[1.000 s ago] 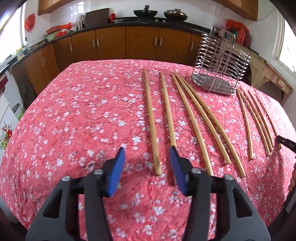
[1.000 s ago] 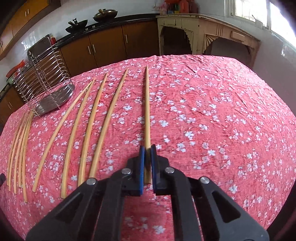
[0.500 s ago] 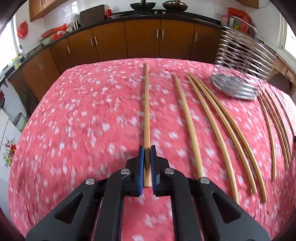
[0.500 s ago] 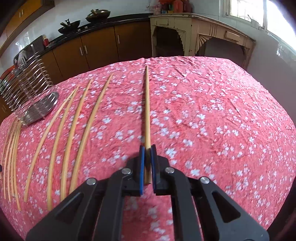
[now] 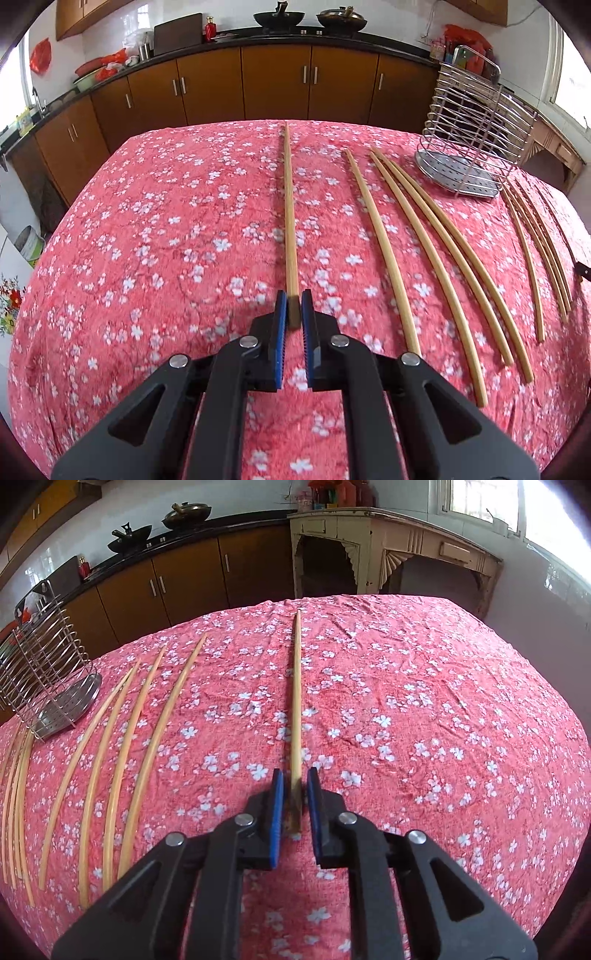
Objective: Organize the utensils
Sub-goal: 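Lift both held chopsticks and carry them toward the wire holder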
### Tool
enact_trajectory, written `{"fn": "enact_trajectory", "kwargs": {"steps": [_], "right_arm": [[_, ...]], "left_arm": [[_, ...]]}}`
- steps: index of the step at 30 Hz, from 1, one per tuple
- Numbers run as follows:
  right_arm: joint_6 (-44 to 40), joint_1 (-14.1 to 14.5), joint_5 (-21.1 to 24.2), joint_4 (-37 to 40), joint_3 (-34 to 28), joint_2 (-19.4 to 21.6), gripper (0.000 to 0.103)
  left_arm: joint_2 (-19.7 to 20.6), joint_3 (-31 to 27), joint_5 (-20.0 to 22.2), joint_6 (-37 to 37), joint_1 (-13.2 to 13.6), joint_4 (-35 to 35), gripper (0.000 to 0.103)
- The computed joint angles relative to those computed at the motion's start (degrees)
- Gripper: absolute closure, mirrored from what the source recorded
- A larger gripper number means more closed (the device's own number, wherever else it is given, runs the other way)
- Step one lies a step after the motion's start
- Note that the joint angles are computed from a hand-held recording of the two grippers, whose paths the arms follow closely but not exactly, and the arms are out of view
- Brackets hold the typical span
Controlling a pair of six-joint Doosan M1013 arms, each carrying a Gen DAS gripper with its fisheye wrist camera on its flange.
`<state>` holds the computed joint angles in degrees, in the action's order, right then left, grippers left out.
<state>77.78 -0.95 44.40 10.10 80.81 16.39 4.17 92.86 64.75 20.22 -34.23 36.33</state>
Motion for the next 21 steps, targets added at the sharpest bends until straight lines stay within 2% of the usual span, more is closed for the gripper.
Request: {"fn": "enact_trajectory", "kwargs": {"steps": [5,16,18,20,21], "right_arm": [[0.2,0.3,-0.3,-1.2,0.8,-0.6,0.088],[0.6,0.7,-0.7,-2.4,2.3,-1.9,0.089],[0.9,0.8,-0.7,-2.9,2.4,-2.0,0.095],[0.4,0.5,-0.6,-2.1,2.3,-2.0,0.095],[0.2,0.4,-0.6,-1.8,2.4,-2.0,0.095]], "left_arm": [[0.7,-0.8,1.2,1.2,-0.4,0.2,0.086],[1.7,-2.2,4.8,0.1,-2.3,1.2,0.086],[1.6,-2.0,4.7,-0.6,-2.4,1.2,0.089],[1.3,-1.7,4.8,-1.1,-2.4,1.3,0.096],[1.1,-1.5,4.5,-1.3,-2.5,1.2,0.096]]}}
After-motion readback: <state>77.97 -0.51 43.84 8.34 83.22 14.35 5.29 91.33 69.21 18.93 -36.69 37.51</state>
